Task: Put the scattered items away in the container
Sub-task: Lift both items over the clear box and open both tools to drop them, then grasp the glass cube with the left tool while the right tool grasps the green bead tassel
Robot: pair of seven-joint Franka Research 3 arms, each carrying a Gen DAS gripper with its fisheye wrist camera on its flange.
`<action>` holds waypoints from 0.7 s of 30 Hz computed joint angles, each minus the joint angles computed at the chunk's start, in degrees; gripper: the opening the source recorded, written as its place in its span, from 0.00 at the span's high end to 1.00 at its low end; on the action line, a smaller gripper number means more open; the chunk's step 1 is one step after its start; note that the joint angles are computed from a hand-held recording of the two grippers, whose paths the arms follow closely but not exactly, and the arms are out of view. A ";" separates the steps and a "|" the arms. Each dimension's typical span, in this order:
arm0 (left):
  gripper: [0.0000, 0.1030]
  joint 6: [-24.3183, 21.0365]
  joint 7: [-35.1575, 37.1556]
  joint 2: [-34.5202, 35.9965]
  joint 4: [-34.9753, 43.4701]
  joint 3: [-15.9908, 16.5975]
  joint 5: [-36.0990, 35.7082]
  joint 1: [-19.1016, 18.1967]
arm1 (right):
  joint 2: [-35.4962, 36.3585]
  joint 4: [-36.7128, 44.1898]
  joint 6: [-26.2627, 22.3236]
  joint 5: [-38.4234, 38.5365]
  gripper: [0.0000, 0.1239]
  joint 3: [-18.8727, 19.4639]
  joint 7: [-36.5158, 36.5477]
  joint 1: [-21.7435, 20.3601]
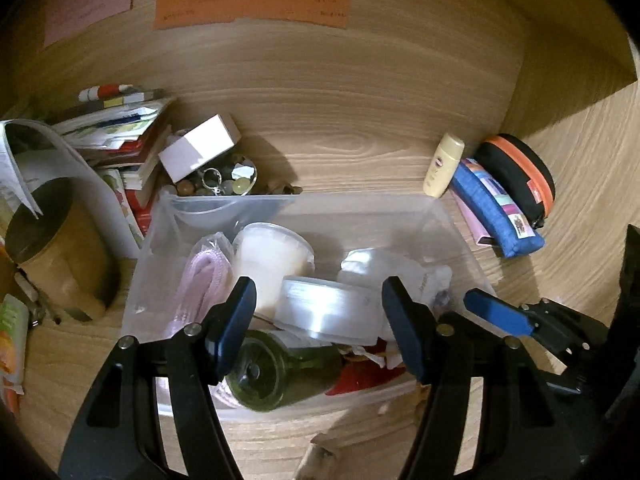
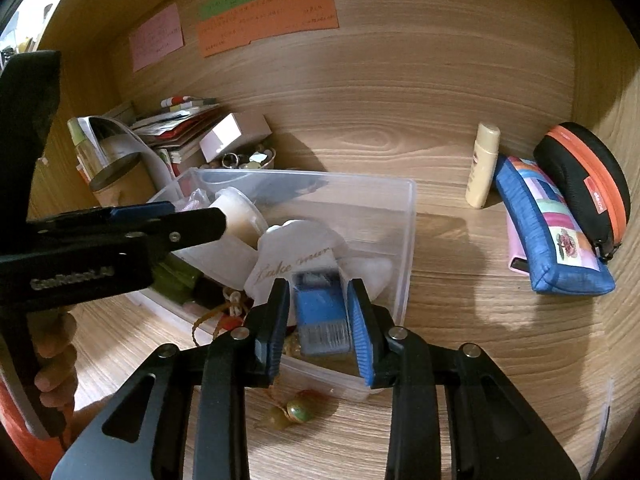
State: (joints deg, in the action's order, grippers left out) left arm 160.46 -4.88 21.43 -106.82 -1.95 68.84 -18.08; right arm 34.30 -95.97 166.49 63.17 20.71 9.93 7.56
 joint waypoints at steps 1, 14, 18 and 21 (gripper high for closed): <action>0.37 -0.09 -0.38 -0.31 -0.25 0.13 0.50 -0.19 | -0.10 -0.12 0.10 0.03 0.71 0.05 -0.04 -0.01; 0.28 -6.22 -6.60 -7.03 -6.55 -2.65 7.60 -0.23 | -4.15 -3.79 2.61 10.85 0.48 2.25 -10.45 -1.42; 0.27 -7.89 -9.16 -9.26 -9.03 -4.33 9.75 0.44 | -6.21 -5.55 2.60 14.98 0.47 0.63 -13.98 -0.09; 0.27 -9.71 -9.68 -10.43 -10.46 -5.54 10.12 0.75 | -7.80 -7.06 1.86 17.22 0.47 -1.04 -15.54 1.03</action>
